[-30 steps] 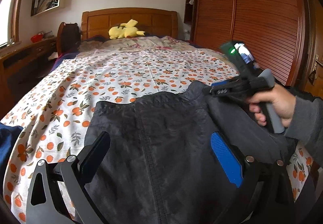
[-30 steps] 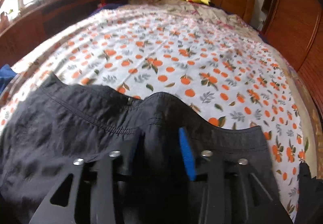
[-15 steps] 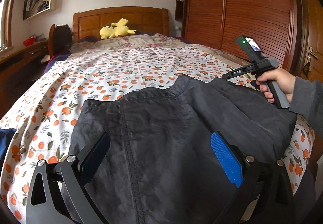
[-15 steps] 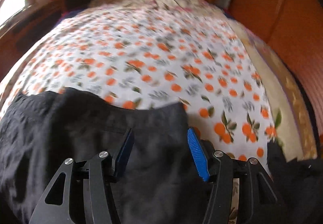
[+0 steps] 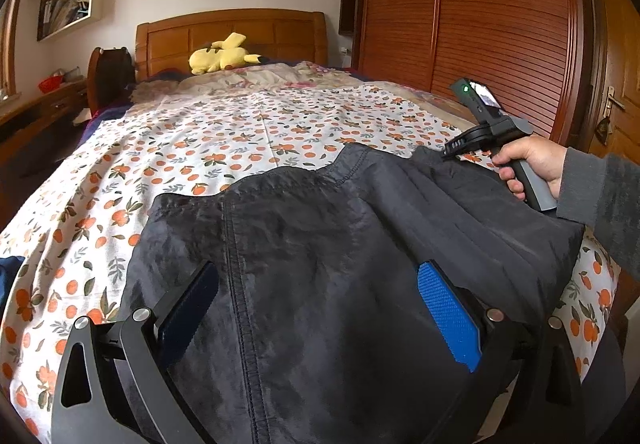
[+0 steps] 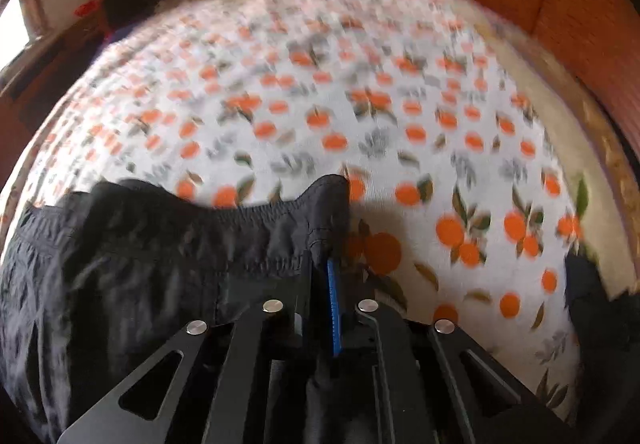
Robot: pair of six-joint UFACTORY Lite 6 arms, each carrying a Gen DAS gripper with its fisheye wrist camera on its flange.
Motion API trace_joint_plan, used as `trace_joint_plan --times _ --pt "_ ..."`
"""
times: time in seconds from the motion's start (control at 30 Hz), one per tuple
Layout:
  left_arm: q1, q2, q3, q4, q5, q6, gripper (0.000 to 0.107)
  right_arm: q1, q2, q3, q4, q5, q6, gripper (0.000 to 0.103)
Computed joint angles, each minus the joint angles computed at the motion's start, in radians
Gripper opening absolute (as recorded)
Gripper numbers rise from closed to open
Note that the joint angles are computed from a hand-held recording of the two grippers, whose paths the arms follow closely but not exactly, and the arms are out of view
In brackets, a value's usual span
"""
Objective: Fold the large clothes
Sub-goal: 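Press both open tools down on the folded black jacket to flatten it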
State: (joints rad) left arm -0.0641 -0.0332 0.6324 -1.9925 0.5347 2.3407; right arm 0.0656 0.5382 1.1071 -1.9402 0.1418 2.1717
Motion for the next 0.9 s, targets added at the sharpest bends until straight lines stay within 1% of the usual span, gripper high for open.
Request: trace_joint_plan --times 0.03,0.07,0.1,0.17,0.2,0.23,0.27,0.3,0.33,0.4,0.47,0.53,0.6,0.73,0.8,0.9 --pt "-0.001 -0.001 0.000 0.002 0.001 -0.004 0.100 0.010 -0.011 -0.009 0.068 0.067 -0.058 0.004" --pt "0.001 0.000 0.001 0.017 0.007 -0.019 0.100 0.003 -0.019 -0.014 0.106 0.096 -0.077 0.004" --pt "0.006 0.000 0.001 0.037 0.016 -0.038 0.100 -0.020 -0.028 -0.019 0.107 0.084 -0.053 0.004" --pt "0.009 -0.002 0.000 0.050 0.021 -0.051 0.100 -0.031 -0.037 -0.022 0.170 0.074 -0.099 0.010" --pt "0.009 -0.007 -0.006 0.048 0.021 -0.047 0.100 -0.022 -0.050 -0.029 0.208 0.082 -0.141 0.015" --pt "0.009 -0.011 -0.011 0.046 0.022 -0.043 0.100 -0.004 -0.075 -0.044 0.273 0.092 -0.220 0.030" --pt "0.007 -0.017 -0.016 0.042 0.021 -0.040 0.100 0.019 -0.103 -0.065 0.302 0.122 -0.258 0.047" --pt "0.004 -0.023 -0.021 0.039 0.019 -0.038 0.100 0.045 -0.144 -0.098 0.291 0.154 -0.254 0.050" --pt "0.002 -0.026 -0.024 0.037 0.019 -0.035 0.100 0.076 -0.214 -0.158 0.250 0.171 -0.229 0.051" --pt "-0.006 -0.043 -0.038 0.027 0.013 -0.026 0.100 0.115 -0.313 -0.240 0.246 0.173 -0.235 0.051" --pt "-0.011 -0.065 -0.054 0.027 0.012 -0.028 0.100 0.191 -0.436 -0.350 0.244 0.198 -0.221 0.055" --pt "-0.019 -0.087 -0.069 0.022 0.008 -0.026 0.100 0.282 -0.544 -0.452 0.263 0.228 -0.213 0.055" --pt "-0.023 -0.106 -0.085 0.016 0.005 -0.022 0.100 0.372 -0.615 -0.528 0.287 0.263 -0.201 0.055" --pt "-0.035 -0.143 -0.119 0.008 -0.005 -0.020 0.100 0.602 -0.720 -0.653 0.386 0.388 -0.173 0.055" --pt "-0.041 -0.164 -0.138 0.004 -0.012 -0.016 0.100 0.687 -0.780 -0.720 0.437 0.434 -0.159 0.055" --pt "-0.038 -0.190 -0.163 0.006 -0.010 -0.013 0.100 0.759 -0.851 -0.799 0.510 0.482 -0.161 0.055"
